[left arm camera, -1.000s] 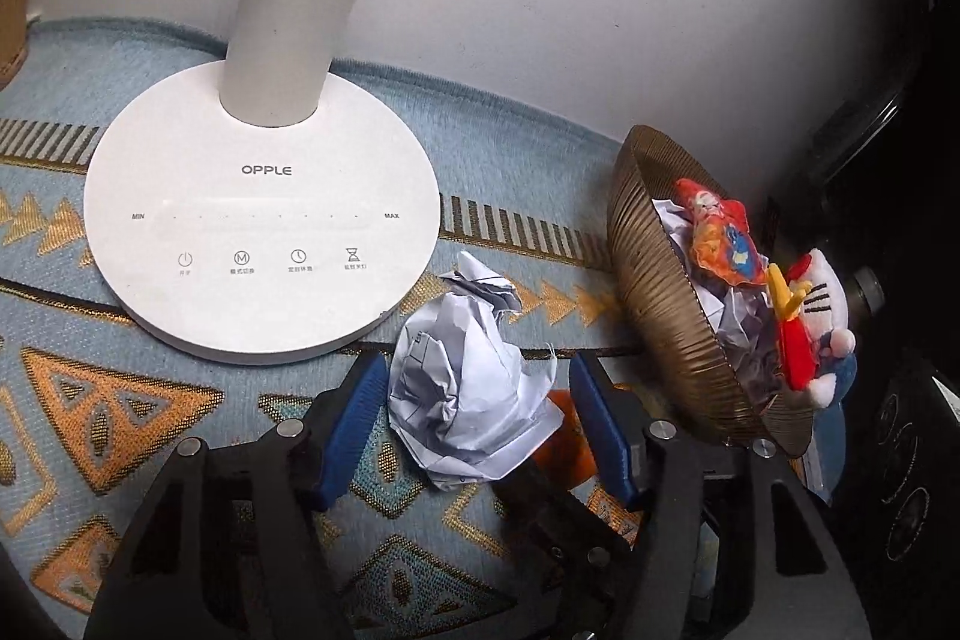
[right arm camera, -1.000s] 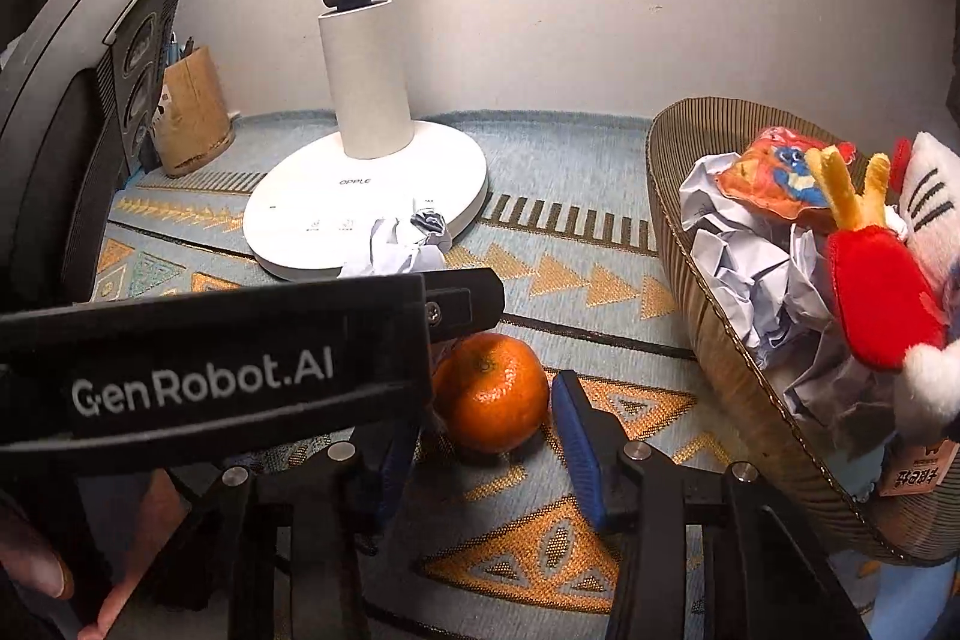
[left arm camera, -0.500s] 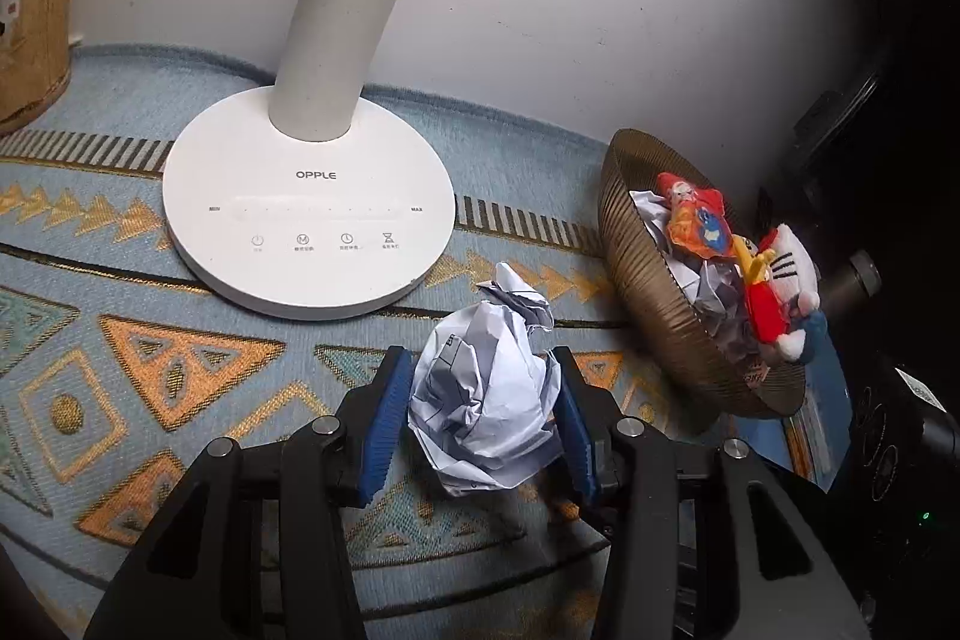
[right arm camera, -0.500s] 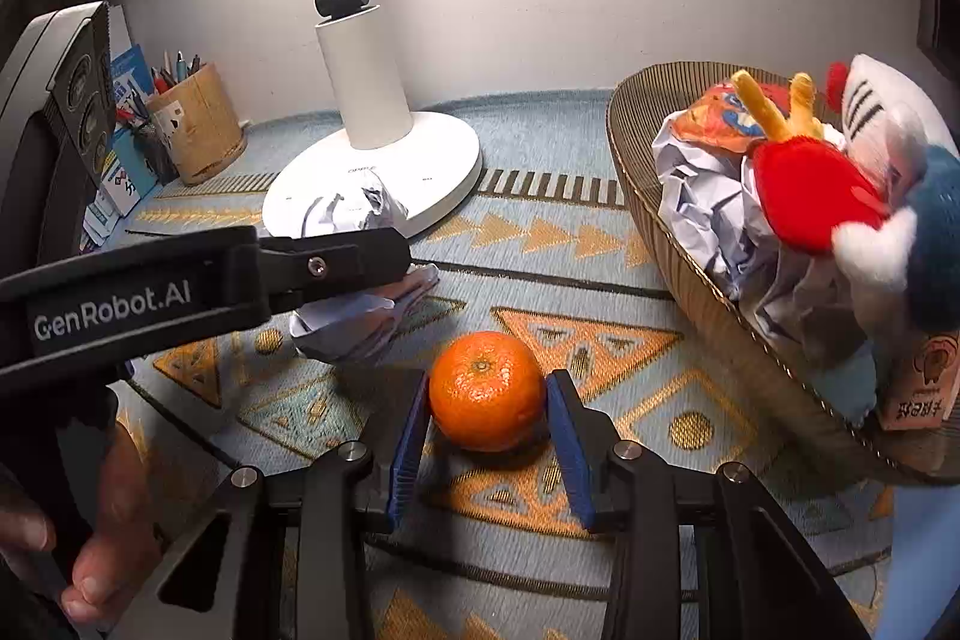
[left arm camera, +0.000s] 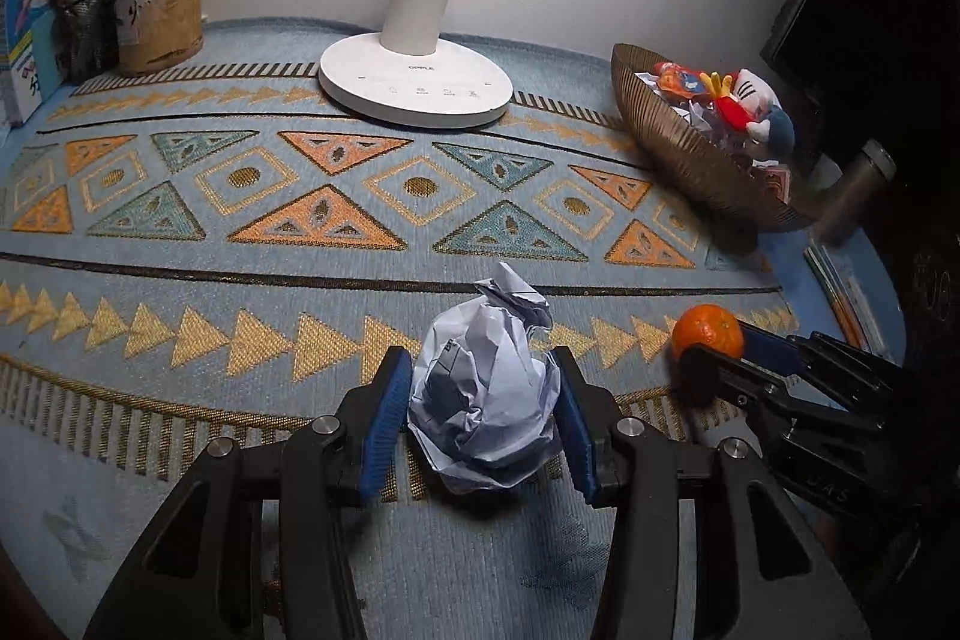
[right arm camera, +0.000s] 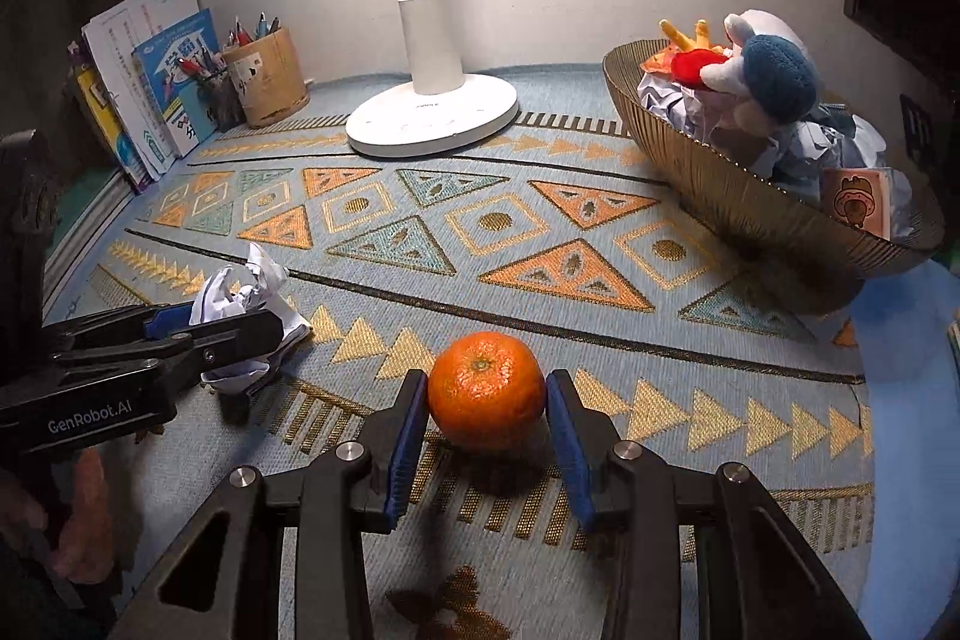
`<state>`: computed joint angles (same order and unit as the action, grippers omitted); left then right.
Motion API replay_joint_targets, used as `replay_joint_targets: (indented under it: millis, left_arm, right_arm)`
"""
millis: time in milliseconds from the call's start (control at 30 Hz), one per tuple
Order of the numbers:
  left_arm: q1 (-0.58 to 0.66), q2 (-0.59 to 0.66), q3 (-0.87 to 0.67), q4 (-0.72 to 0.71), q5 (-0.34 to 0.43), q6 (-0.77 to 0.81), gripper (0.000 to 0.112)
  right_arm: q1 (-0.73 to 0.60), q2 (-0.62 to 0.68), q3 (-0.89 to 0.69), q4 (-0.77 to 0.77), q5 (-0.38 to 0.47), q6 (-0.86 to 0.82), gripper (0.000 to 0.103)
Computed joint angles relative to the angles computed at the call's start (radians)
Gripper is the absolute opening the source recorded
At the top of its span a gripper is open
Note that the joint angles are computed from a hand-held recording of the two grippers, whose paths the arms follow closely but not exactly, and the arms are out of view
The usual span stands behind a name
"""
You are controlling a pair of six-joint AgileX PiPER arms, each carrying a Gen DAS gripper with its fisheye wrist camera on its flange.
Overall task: Organize objects
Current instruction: 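Carry the paper ball and mandarin into the bowl and open both grippers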
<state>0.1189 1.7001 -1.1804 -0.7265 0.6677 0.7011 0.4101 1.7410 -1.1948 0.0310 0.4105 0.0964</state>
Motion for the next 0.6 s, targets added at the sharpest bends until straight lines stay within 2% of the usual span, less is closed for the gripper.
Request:
replay_joint_targets:
  millis: [167, 267, 333, 400, 433, 533, 600]
  left_arm:
    - [0.019, -0.035, 0.055, -0.062, -0.026, 0.078, 0.044]
    - [0.011, -0.032, 0.06, -0.06, -0.039, 0.075, 0.044]
    - [0.011, -0.037, 0.066, -0.064, -0.045, 0.085, 0.044]
    - [0.001, -0.043, 0.073, -0.051, -0.061, 0.078, 0.044]
    - [-0.006, -0.047, 0.077, -0.043, -0.071, 0.074, 0.044]
    - [-0.023, -0.058, 0.085, -0.025, -0.091, 0.072, 0.044]
    - [-0.028, -0.058, 0.073, -0.029, -0.078, 0.076, 0.044]
  right_arm:
    - [-0.015, 0.006, 0.011, 0.073, 0.005, -0.057, 0.039]
    - [-0.008, 0.01, 0.005, 0.026, 0.007, -0.01, 0.044]
    - [-0.007, 0.018, 0.0, 0.037, 0.011, -0.022, 0.044]
    - [0.005, 0.022, -0.003, -0.013, 0.013, 0.022, 0.044]
    - [0.008, 0.02, -0.001, -0.02, 0.01, 0.026, 0.041]
    - [0.003, 0.006, 0.014, -0.002, -0.003, 0.013, 0.039]
    - [-0.016, -0.011, 0.03, 0.055, -0.012, -0.032, 0.039]
